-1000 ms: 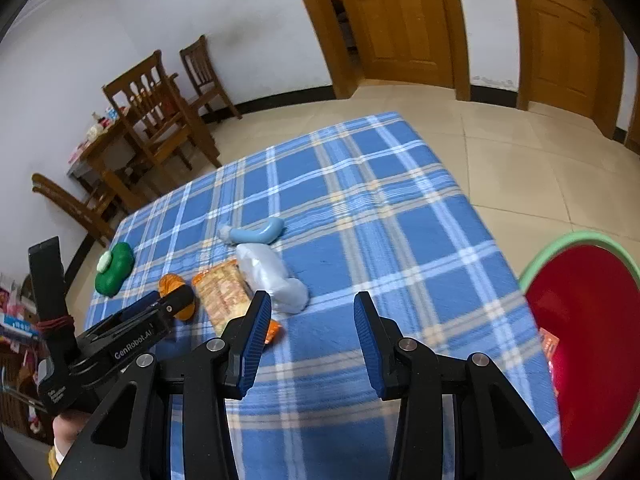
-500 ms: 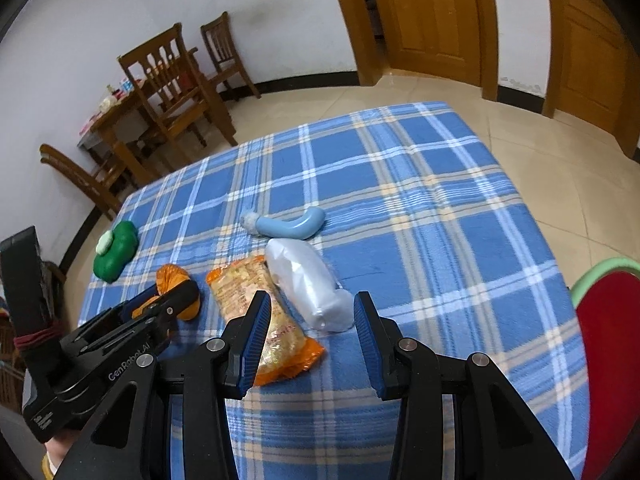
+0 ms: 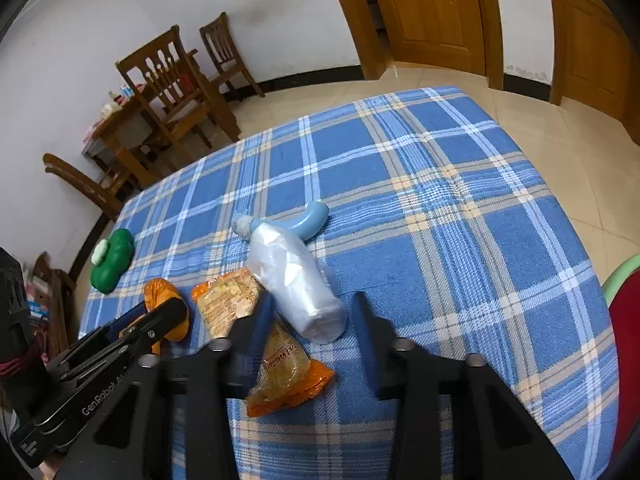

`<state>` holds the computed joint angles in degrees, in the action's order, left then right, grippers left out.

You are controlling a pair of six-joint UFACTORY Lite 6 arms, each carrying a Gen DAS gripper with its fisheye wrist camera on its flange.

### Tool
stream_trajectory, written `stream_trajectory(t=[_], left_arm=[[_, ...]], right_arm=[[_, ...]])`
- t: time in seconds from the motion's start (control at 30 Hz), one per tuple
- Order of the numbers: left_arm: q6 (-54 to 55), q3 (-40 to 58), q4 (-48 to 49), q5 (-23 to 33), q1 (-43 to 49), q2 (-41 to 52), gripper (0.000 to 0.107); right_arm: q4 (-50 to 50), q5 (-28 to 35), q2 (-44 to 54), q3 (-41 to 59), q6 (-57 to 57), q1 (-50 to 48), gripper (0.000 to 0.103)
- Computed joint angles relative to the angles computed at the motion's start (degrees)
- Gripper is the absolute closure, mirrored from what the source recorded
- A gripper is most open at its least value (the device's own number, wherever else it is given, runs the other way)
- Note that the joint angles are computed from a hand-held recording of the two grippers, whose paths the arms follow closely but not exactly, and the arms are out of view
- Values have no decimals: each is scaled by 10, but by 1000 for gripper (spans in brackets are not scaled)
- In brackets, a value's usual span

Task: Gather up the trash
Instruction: 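Grasp the white plastic bottle with the right gripper while the left holds the orange bag, then carry the white bottle and orange bag over the red bucket with both grippers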

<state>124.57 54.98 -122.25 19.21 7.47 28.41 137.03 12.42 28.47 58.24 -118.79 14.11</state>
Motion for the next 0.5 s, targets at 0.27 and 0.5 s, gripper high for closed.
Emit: stream_trajectory(t=[0.27,0.5], left_arm=[[-41,-50,39,15,0,-59,69],[-73,-107,63,18,-15,-139,69]], right_arm=[[40,26,-54,-63,-42,-16,70],[38,56,-149,-152,-40,-37,70]])
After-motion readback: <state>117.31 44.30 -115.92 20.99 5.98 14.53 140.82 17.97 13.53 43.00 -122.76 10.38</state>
